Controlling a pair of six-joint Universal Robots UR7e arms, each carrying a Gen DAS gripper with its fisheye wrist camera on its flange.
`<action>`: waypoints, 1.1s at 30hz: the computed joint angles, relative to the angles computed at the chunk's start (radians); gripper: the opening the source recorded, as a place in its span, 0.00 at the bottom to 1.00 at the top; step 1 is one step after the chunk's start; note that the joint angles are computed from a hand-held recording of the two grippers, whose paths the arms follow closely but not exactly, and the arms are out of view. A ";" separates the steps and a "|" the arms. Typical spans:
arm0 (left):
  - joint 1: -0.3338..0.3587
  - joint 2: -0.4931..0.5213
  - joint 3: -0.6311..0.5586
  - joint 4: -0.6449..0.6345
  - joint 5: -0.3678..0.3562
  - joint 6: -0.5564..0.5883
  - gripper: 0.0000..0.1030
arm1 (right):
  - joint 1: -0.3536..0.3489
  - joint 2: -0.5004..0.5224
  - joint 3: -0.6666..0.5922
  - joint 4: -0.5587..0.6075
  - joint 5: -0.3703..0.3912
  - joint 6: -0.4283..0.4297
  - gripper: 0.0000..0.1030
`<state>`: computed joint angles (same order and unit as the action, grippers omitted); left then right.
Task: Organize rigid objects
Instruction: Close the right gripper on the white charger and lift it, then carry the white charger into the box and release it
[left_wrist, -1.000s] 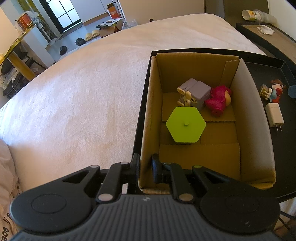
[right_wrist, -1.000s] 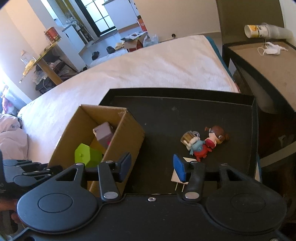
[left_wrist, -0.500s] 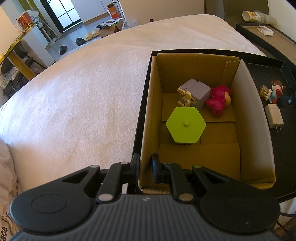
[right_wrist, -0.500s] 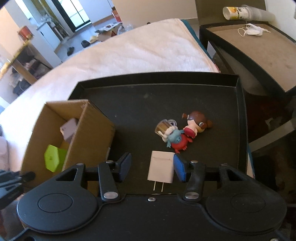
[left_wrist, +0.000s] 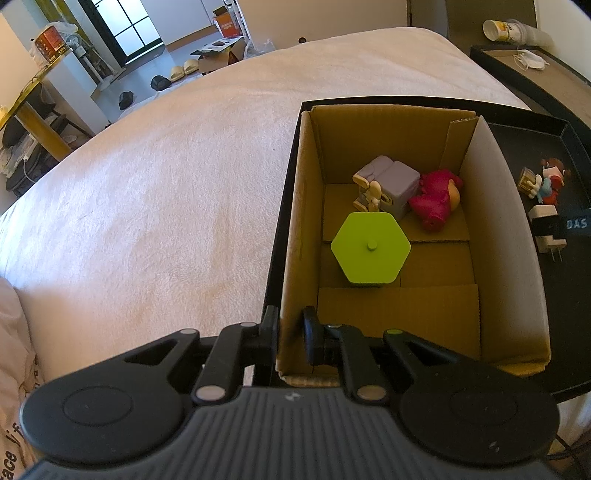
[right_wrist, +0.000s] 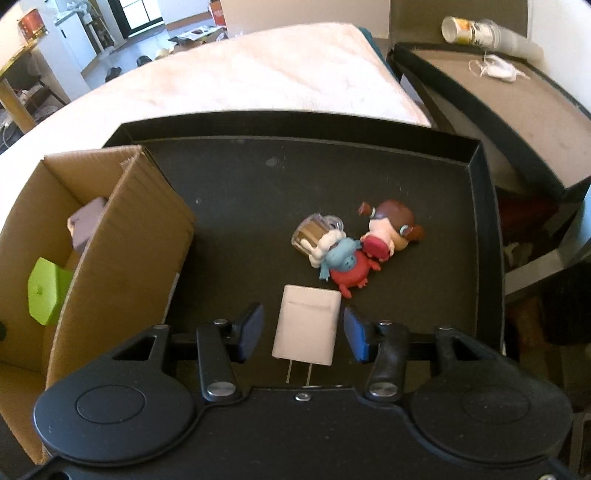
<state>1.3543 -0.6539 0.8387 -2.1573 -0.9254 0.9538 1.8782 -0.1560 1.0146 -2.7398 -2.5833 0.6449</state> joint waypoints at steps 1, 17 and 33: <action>0.000 0.000 0.000 -0.001 0.000 0.002 0.12 | -0.002 0.000 -0.002 0.014 0.001 0.006 0.47; -0.006 -0.010 0.036 -0.038 0.018 0.010 0.13 | 0.018 -0.005 -0.001 -0.048 0.020 -0.079 0.36; -0.010 -0.017 0.076 -0.093 0.037 0.029 0.13 | 0.053 -0.047 0.064 -0.258 0.135 -0.157 0.36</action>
